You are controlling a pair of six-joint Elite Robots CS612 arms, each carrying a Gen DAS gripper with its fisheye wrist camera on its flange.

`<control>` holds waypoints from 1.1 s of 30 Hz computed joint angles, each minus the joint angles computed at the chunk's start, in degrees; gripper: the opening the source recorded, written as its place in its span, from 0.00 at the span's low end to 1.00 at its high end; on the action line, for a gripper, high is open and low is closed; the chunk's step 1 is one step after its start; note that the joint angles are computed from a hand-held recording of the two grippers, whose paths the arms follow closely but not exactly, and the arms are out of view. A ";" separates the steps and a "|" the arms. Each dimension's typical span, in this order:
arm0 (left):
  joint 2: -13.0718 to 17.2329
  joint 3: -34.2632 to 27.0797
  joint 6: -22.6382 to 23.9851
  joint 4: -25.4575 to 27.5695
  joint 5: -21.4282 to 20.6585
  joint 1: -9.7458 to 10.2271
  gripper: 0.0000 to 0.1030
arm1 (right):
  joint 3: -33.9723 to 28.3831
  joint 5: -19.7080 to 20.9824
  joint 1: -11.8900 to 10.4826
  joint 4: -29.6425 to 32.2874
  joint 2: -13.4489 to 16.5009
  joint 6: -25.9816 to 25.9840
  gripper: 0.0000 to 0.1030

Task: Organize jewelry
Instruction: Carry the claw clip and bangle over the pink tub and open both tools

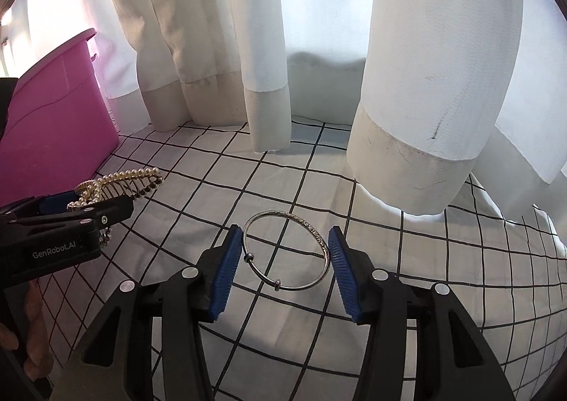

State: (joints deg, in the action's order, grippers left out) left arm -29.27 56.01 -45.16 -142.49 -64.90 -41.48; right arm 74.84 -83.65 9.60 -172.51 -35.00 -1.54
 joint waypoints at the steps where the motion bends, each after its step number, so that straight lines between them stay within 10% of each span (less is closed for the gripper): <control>1: 0.17 -0.27 0.37 -0.18 -0.03 -0.08 0.75 | 0.71 -0.16 0.00 -0.48 -0.45 -0.01 0.47; 17: -5.95 4.70 4.23 -8.09 5.87 -2.38 0.75 | 8.02 -2.77 -0.04 -9.19 -7.90 -0.35 0.47; 33: -16.65 15.07 -0.53 -10.22 20.45 -1.54 0.75 | -1.41 4.65 4.71 -11.50 -7.26 -5.75 0.47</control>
State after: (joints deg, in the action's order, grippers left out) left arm -45.92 71.09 -45.70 -152.71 -44.45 -43.01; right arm 73.43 -79.00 14.32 -184.01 -42.26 -7.28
